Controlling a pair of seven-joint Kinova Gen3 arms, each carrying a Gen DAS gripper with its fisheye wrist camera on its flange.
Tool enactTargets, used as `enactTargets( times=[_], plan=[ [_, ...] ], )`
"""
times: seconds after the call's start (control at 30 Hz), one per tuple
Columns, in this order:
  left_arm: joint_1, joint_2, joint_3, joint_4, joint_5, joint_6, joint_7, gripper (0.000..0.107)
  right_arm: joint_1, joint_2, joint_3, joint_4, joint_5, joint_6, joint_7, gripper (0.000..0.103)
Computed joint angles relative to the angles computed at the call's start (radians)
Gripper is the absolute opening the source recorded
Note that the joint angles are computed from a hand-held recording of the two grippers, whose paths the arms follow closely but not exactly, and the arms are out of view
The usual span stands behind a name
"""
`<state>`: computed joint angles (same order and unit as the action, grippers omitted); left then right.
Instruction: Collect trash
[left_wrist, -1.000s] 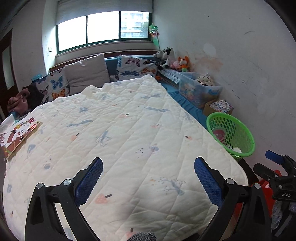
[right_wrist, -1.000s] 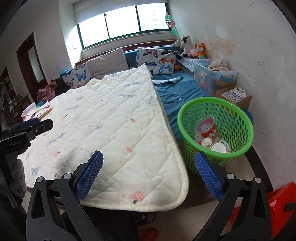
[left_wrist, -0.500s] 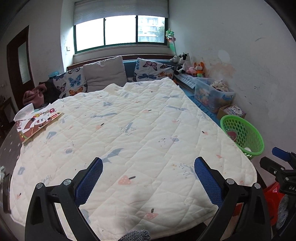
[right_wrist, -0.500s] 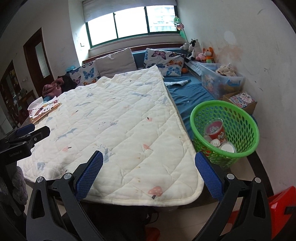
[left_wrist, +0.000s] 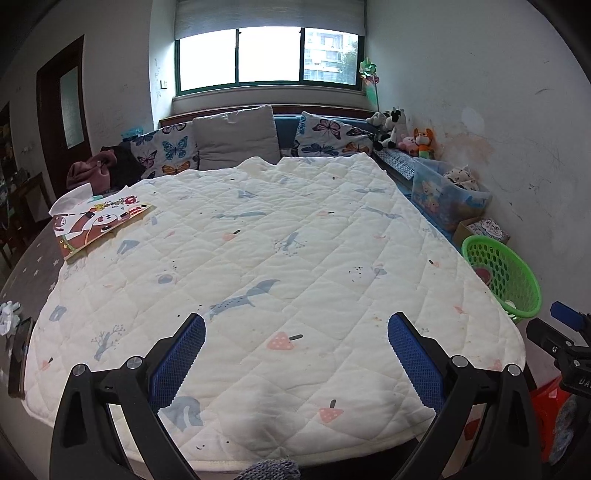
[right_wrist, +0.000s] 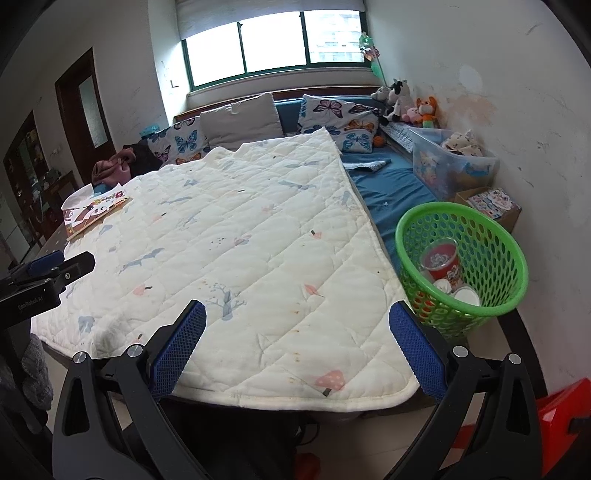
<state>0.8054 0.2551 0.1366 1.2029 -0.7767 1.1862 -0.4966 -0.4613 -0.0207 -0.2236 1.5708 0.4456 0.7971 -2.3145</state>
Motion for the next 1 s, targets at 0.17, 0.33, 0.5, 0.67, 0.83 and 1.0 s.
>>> enactTargets(
  times=[0.17, 0.33, 0.5, 0.67, 0.83, 1.0],
  plan=[
    [0.014, 0.001, -0.002, -0.003, -0.023, 0.017, 0.015, 0.096, -0.005, 0.002, -0.004, -0.001, 0.013, 0.000, -0.007, 0.099],
    [0.016, -0.002, 0.001, 0.000, -0.032, 0.020, 0.024, 0.096, -0.007, 0.002, -0.002, 0.000, 0.010, -0.002, -0.008, 0.099],
    [0.021, 0.000, 0.001, -0.002, -0.042, 0.030, 0.031, 0.096, -0.009, 0.003, -0.003, 0.003, 0.013, -0.004, -0.014, 0.099],
    [0.026, 0.001, 0.002, -0.003, -0.051, 0.038, 0.031, 0.096, -0.010, 0.003, -0.002, 0.005, 0.015, -0.007, -0.017, 0.099],
    [0.030, 0.000, 0.003, -0.005, -0.056, 0.042, 0.034, 0.096, -0.011, 0.002, -0.004, 0.011, 0.018, -0.012, -0.026, 0.099],
    [0.030, 0.001, 0.004, -0.006, -0.052, 0.046, 0.034, 0.096, -0.008, -0.001, -0.002, 0.012, 0.005, -0.011, -0.013, 0.099]
  ],
)
